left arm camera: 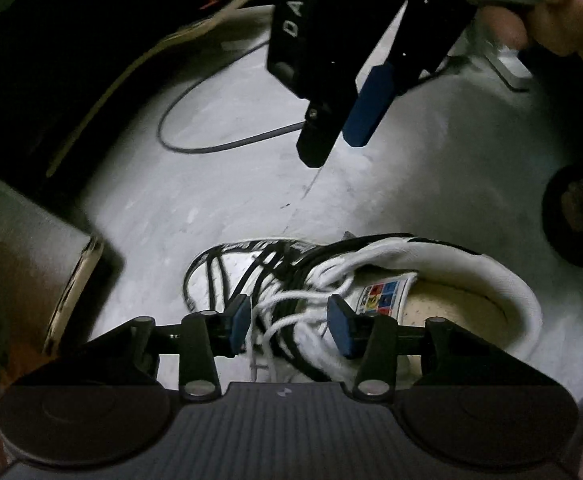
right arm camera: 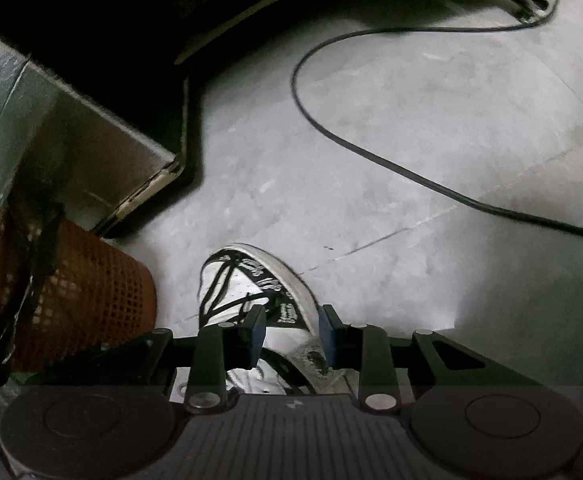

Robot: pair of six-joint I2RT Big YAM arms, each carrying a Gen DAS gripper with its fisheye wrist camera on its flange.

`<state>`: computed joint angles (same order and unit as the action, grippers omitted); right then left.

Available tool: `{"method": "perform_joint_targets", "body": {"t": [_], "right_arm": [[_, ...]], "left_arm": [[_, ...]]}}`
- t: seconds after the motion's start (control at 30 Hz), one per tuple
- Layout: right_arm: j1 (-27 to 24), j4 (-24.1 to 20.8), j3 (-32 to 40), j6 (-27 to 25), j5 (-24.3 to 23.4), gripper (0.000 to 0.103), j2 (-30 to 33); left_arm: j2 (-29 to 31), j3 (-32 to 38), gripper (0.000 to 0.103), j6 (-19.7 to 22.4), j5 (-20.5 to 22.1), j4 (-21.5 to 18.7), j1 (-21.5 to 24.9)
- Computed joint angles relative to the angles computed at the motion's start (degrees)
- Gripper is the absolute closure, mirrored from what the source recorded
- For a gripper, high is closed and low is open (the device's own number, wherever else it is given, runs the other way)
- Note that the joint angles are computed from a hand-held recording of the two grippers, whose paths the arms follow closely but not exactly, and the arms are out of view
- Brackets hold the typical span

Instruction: Lace up shoes with both hands

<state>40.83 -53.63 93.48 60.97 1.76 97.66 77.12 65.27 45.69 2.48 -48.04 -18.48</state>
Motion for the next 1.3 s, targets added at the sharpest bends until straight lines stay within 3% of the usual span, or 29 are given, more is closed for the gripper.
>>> {"method": "perform_joint_targets", "body": {"t": [0.2, 0.3, 0.4, 0.6, 0.8, 0.87, 1.07, 1.2, 1.3], "right_arm": [[-0.2, -0.1, -0.6, 1.4, -0.8, 0.070, 0.0], [-0.3, -0.1, -0.4, 1.8, -1.6, 0.070, 0.3], [-0.2, 0.1, -0.3, 1.5, -2.0, 0.069, 0.6], [-0.1, 0.7, -0.9, 2.5, -2.5, 0.069, 0.4], [0.0, 1.2, -1.2, 2.8, -2.9, 0.069, 0.2], [0.0, 1.1, -1.1, 2.6, -2.9, 0.069, 0.2], [0.1, 1.0, -1.3, 2.5, -3.2, 0.069, -0.2], [0.0, 0.9, -1.6, 2.7, -3.5, 0.069, -0.3], [0.0, 0.7, -1.4, 2.3, -4.2, 0.069, -0.1]], "left_arm": [[1.7, -0.1, 0.067, 5.0, -3.6, 0.3, -2.7], [1.6, 0.3, 0.081, 5.0, -3.3, -1.5, -3.1], [2.1, 2.1, 0.088, 1.6, -1.4, -4.3, -2.1], [2.0, 3.4, 0.093, -2.4, 1.1, -6.9, -1.2], [2.0, 3.7, 0.099, -3.6, 3.6, -10.3, -1.8], [2.1, 3.3, 0.099, -5.5, 4.1, -9.9, -1.9], [2.5, 2.0, 0.099, -16.4, 5.8, -6.5, -1.7], [1.7, -0.6, 0.096, -16.5, 0.6, -2.5, -4.2], [1.6, -0.5, 0.096, -16.8, 0.2, -2.9, -4.4]]}}
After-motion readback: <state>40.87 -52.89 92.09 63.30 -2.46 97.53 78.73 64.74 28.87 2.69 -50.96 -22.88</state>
